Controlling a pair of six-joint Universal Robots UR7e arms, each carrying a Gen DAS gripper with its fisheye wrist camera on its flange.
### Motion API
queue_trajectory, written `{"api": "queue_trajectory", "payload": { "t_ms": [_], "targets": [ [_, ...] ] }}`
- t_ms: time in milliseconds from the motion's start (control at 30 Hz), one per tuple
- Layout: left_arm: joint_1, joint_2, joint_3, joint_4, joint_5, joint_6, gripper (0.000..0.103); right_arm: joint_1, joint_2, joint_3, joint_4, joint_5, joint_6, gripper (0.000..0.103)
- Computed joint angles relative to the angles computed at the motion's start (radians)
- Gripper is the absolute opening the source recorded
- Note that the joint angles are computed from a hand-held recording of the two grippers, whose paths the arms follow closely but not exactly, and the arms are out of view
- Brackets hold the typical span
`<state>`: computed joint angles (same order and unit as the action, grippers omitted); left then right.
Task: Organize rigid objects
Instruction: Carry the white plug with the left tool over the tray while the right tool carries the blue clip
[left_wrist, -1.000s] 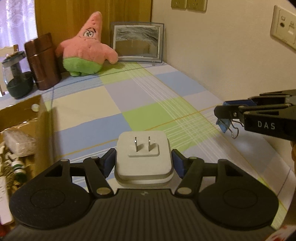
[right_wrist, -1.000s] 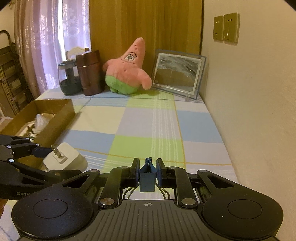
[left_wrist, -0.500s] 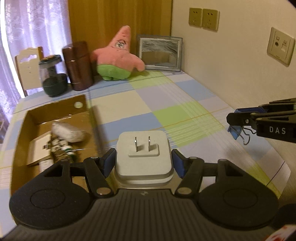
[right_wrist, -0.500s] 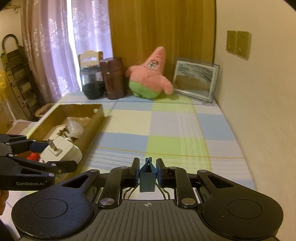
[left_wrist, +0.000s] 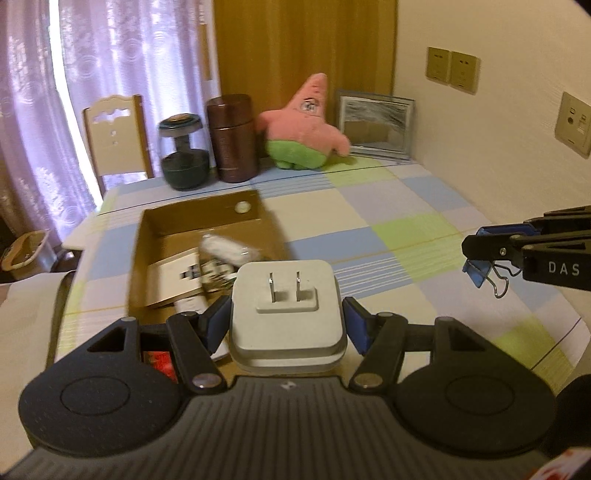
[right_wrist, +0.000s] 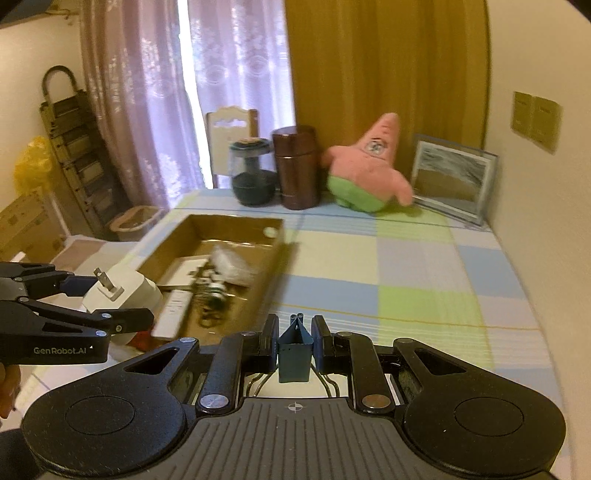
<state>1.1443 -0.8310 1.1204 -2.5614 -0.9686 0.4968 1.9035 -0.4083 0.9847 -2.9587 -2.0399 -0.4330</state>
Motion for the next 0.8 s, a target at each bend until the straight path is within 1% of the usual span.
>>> {"api": "queue_trajectory", "payload": {
  "t_ms": [200,400,567,700,800],
  "targets": [
    [0.021,-0.053,0.026,0.000,0.036,0.015,0.060,0.024,0.051,-0.061,0.048,0.026,0.010,0.015],
    [0.048,-0.069,0.005,0.015,0.060,0.022,0.060,0.034,0.120,-0.165,0.130,0.039,0.018,0.015],
    [0.073,-0.050,-0.050,0.043,0.055,0.009,0.060,0.034,0.188,-0.283,0.213,0.047,0.034,0.015],
    [0.091,-0.018,-0.106,0.073,0.041,0.008,0.060,0.035,0.258,-0.406,0.286,0.052,0.041,0.015],
    [0.102,0.012,-0.150,0.097,0.031,0.013,0.060,0.032,0.323,-0.524,0.351,0.057,0.043,0.015]
  ]
}}
